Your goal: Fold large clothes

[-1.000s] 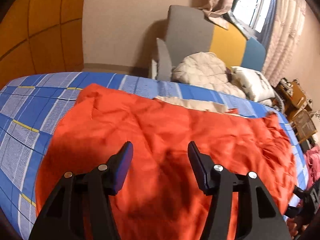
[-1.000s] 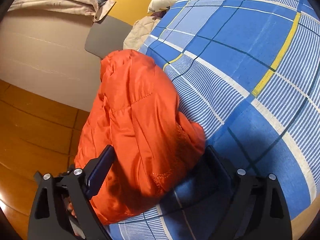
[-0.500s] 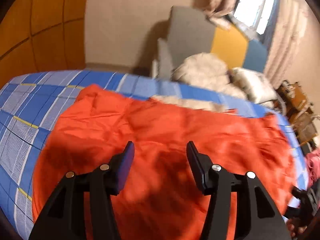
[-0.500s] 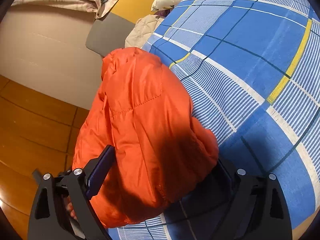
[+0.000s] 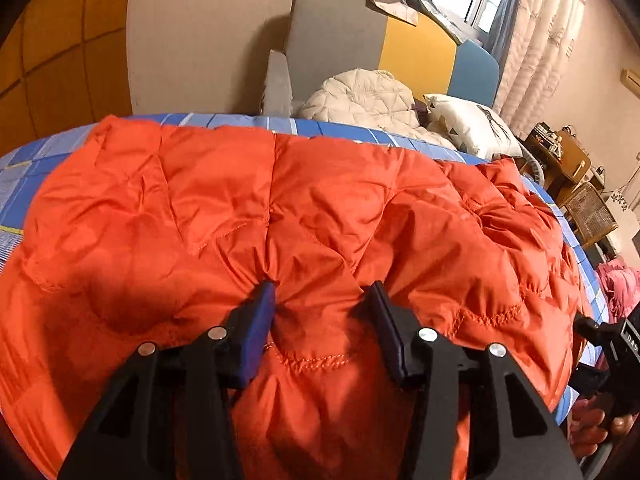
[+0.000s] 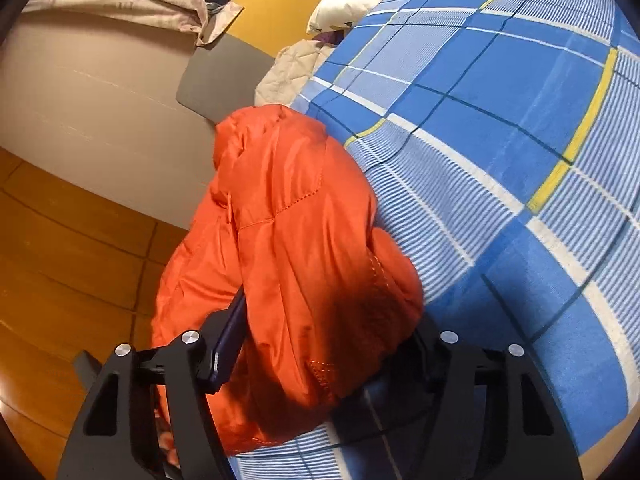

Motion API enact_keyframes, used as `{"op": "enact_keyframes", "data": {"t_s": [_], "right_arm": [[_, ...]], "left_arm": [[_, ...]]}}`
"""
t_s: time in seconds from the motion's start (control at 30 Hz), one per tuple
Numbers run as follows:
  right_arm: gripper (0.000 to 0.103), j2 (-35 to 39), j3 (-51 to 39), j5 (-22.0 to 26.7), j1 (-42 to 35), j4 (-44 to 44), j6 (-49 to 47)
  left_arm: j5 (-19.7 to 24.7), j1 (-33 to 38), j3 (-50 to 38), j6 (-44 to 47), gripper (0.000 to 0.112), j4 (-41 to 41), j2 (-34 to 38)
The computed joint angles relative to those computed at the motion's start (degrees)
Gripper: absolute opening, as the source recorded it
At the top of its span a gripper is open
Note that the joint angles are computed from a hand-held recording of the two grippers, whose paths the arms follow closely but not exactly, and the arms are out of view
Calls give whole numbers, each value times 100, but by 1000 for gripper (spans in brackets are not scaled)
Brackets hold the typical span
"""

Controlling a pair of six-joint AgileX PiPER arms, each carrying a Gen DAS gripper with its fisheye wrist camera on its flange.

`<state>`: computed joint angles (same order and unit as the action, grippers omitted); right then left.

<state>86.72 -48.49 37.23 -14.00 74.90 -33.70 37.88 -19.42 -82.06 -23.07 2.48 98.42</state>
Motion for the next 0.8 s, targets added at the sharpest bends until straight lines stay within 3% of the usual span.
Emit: {"op": "enact_keyframes", "data": {"t_s": [0.07,0.2,0.23,0.37,0.43,0.57,0.8], "right_arm": [[79,178,23,79,-46,360,-146],[80,336,-139,-142,197,328,-83],[75,346,-163,-160,217,331,-87],[38,229,-165,-74,201,428,-353],[30,127,-234,-87,240,205,-301],[23,-236,-395,-81,355,-332,-140],[21,-786,-1109,-243,1130,-1575,583]], "left_arm": [[-60,72,32,164,48,-243,26],[-168,108,143,259,48,-367,49],[-167,129,130,309,48,-436,80],[-157,180,97,389,48,-590,152],[-171,165,96,345,48,-540,182],[-231,201,115,374,47,-586,215],[-289,201,20,454,44,-699,388]]}}
